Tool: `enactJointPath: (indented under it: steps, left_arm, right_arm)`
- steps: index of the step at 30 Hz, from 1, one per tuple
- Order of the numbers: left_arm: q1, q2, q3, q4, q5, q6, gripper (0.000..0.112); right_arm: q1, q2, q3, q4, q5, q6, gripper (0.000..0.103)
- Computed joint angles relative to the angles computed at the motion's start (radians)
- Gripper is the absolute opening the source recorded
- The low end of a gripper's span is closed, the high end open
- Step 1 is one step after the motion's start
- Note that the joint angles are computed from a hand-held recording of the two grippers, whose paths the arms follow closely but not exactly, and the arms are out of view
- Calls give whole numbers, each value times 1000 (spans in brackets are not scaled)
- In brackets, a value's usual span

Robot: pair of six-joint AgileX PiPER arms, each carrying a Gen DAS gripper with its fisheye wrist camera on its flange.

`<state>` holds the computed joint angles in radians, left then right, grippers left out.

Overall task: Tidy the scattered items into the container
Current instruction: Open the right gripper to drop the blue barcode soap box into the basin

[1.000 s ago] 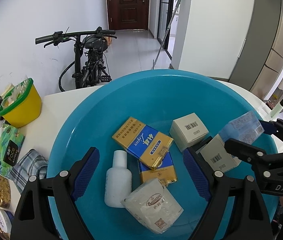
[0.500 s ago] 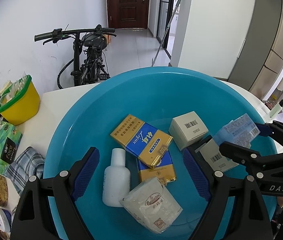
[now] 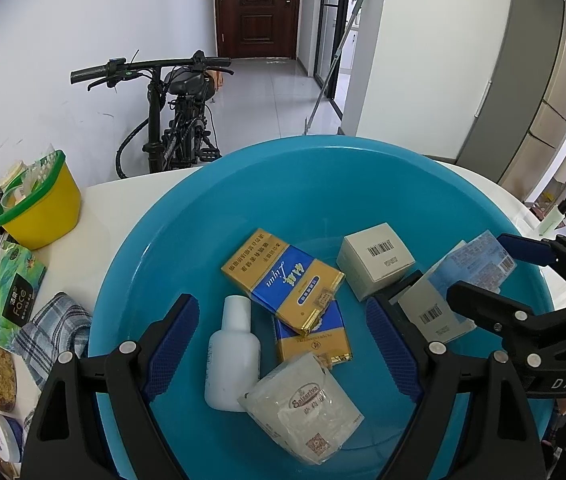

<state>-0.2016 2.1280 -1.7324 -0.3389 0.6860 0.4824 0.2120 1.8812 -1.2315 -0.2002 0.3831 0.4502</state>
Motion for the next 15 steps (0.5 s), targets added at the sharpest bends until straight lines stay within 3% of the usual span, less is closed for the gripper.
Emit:
enactJointPath:
  steps: [6,8,15]
  left_arm:
    - [1,-1,3,-3,-3,3,87]
    - [2,-4,6,-6,-4,5,87]
    - [8,-25,30,-29,-17,16,87]
  right_arm:
    - [-2,-1,1,-11,3,20,92]
    - [-4,2,0,-11,6,21,98]
    - [-2,-16,22,-55,-17,84,98]
